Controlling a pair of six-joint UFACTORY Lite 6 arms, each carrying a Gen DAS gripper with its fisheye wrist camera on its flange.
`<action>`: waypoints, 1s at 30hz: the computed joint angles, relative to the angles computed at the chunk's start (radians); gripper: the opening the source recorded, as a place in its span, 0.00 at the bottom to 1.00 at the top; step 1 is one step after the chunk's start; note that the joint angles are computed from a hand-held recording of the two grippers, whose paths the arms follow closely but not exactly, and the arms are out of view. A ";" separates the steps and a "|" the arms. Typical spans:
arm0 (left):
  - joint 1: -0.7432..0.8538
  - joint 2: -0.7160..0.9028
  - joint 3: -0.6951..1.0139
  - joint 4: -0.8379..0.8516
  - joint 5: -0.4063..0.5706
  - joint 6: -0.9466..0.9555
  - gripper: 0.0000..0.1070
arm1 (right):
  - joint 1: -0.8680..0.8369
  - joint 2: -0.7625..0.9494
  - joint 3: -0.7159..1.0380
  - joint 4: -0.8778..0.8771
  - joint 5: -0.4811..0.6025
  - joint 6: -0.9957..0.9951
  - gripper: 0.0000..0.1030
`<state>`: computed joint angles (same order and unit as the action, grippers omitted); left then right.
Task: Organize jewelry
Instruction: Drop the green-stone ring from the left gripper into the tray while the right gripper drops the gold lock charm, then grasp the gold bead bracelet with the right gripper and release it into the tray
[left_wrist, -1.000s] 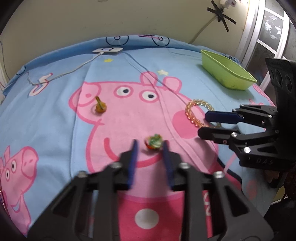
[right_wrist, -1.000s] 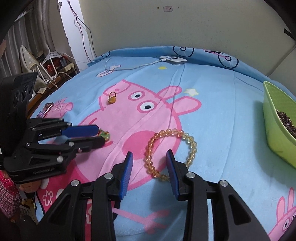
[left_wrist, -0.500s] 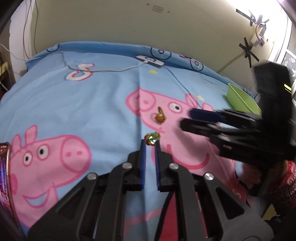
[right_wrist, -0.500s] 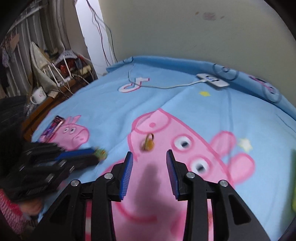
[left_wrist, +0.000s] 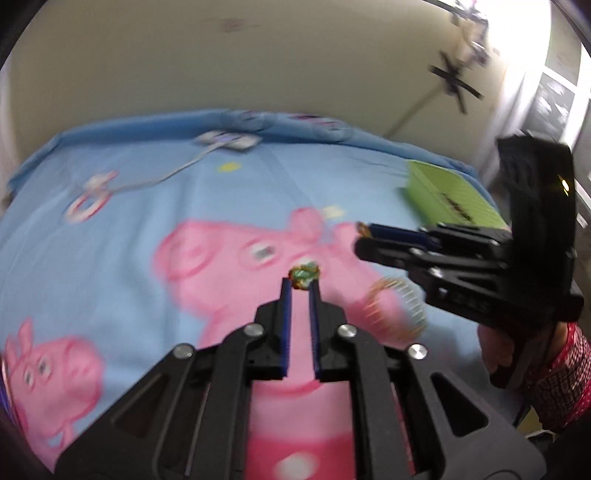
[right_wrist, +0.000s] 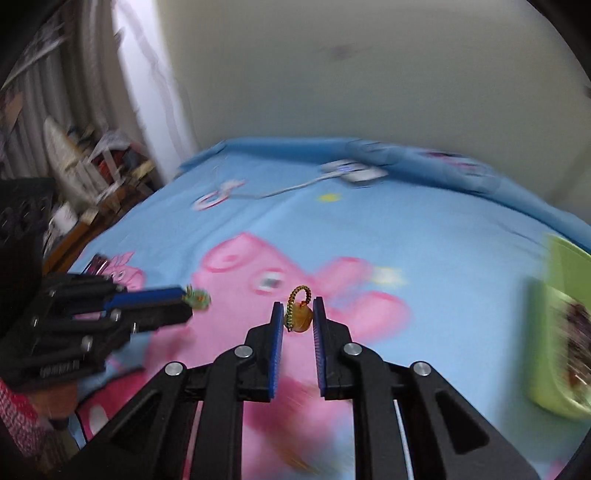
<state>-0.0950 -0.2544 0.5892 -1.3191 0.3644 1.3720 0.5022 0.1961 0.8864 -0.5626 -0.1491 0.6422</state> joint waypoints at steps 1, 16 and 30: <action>-0.061 0.028 0.033 0.003 -0.030 -0.024 0.07 | -0.063 -0.083 -0.076 -0.105 -0.017 0.088 0.00; -0.638 0.870 1.173 0.913 0.049 -1.146 0.08 | -1.035 -0.311 -0.191 -1.032 -0.442 0.710 0.00; -0.554 0.792 1.085 1.015 0.071 -1.299 0.11 | -1.044 -0.296 -0.226 -0.882 -0.551 0.626 0.23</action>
